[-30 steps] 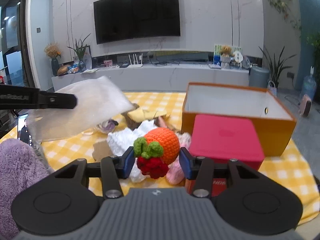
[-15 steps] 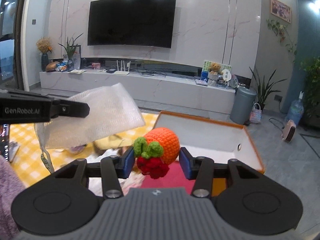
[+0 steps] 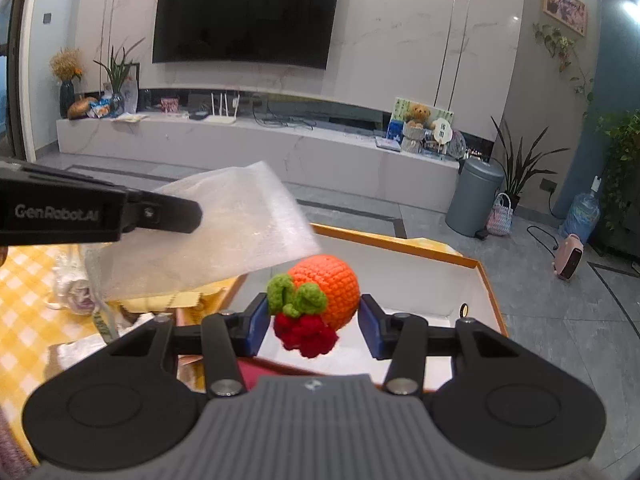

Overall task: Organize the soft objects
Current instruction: 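Lift the clear bag and crocheted orange and carry both over the orange box, then open both tools to drop the bag and orange into the box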

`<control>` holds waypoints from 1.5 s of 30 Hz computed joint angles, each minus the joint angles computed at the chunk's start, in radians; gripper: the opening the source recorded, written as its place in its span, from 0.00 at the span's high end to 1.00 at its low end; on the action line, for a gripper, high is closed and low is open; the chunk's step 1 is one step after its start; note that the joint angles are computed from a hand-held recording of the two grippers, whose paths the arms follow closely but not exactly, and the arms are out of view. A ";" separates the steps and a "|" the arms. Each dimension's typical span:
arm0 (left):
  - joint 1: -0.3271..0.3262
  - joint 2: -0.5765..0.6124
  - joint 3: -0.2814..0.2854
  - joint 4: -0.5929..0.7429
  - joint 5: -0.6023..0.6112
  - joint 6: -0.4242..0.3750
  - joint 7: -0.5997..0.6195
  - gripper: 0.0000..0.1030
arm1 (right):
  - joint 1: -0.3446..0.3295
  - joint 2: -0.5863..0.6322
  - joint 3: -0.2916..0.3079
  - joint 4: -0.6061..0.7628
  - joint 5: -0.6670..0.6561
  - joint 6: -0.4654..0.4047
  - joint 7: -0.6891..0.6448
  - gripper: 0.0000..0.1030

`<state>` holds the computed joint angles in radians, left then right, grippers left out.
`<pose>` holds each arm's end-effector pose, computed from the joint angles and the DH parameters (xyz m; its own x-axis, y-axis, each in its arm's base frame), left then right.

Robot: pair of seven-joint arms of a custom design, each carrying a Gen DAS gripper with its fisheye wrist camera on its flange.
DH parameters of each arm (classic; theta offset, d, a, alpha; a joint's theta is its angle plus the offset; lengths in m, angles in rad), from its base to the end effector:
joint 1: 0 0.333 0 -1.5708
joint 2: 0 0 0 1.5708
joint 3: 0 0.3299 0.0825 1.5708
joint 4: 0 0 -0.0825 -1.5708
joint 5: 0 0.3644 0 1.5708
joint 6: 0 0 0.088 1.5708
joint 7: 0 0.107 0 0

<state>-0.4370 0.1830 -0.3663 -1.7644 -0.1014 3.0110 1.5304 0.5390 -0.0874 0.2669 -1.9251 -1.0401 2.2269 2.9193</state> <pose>0.4677 -0.4422 0.6163 -0.6625 -0.7235 0.1941 -0.4703 0.2001 -0.8595 0.3986 0.3847 0.6004 -0.0883 -0.9896 0.1135 -0.5432 -0.0477 -0.8382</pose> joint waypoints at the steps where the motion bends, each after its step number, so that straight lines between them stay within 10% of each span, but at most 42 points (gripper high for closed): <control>1: -0.004 0.022 0.004 0.025 0.008 -0.015 -0.003 0.98 | -0.006 0.009 -0.008 0.003 0.003 0.012 -0.006 0.54; 25: -0.070 0.223 0.077 0.261 0.166 -0.269 -0.126 0.94 | -0.046 0.185 -0.147 0.087 0.299 0.118 -0.221 0.53; 33: -0.060 0.191 0.069 0.217 0.141 -0.198 -0.129 0.36 | -0.038 0.152 -0.135 0.075 0.277 0.086 -0.189 0.36; 45: -0.175 0.043 0.226 0.067 0.444 -0.020 -0.442 0.21 | -0.015 0.042 -0.062 0.025 0.154 -0.023 -0.041 0.16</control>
<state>-0.6116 0.2257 -0.1401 -1.6973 0.3421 2.9913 1.0880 0.5242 -0.0452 0.2046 -1.9004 -0.8861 2.2041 2.8781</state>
